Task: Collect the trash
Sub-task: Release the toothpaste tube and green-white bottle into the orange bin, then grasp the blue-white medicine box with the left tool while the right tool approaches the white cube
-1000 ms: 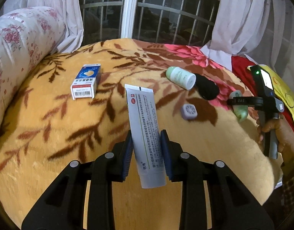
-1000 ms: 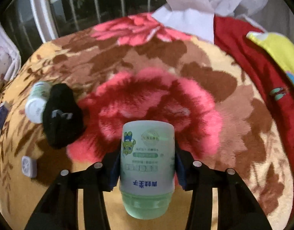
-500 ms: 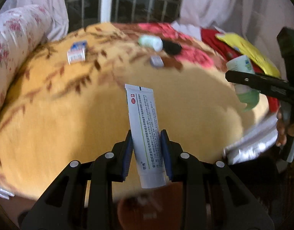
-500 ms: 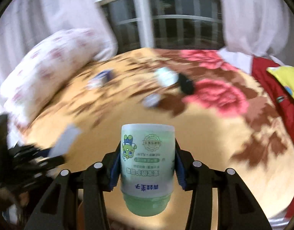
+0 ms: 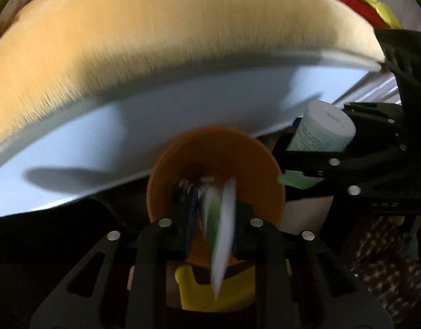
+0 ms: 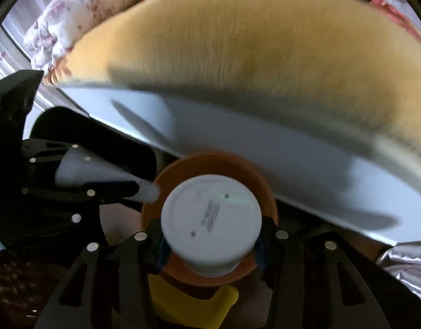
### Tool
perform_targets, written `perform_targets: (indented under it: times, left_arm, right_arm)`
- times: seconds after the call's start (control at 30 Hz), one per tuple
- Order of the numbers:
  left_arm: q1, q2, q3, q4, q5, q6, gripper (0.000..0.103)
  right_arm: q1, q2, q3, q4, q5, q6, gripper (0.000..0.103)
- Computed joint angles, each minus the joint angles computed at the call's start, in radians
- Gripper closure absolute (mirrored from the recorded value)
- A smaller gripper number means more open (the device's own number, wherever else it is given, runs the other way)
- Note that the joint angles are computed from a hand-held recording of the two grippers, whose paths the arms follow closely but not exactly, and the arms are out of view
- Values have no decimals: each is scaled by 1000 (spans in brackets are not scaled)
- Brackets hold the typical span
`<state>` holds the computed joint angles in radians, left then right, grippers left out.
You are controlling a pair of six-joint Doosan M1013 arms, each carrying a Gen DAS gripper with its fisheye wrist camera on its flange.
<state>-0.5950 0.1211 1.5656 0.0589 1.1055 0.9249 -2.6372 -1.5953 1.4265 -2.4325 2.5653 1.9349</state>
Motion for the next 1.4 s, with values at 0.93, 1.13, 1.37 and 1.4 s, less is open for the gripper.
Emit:
perform_targets:
  times: [0.93, 1.13, 1.37, 1.4]
  left_arm:
    - [8, -61, -24, 342, -65, -251, 42]
    - [31, -44, -74, 439, -65, -303, 42]
    - [81, -12, -132, 531, -63, -338, 37]
    - [91, -4, -145, 547, -65, -341, 37]
  right_arm:
    - [-46, 102, -31, -226, -376, -237, 24]
    - [-36, 114, -57, -260, -457, -282, 21]
    - [-44, 105, -71, -220, -477, -247, 21]
    - [-46, 103, -73, -212, -485, -243, 21]
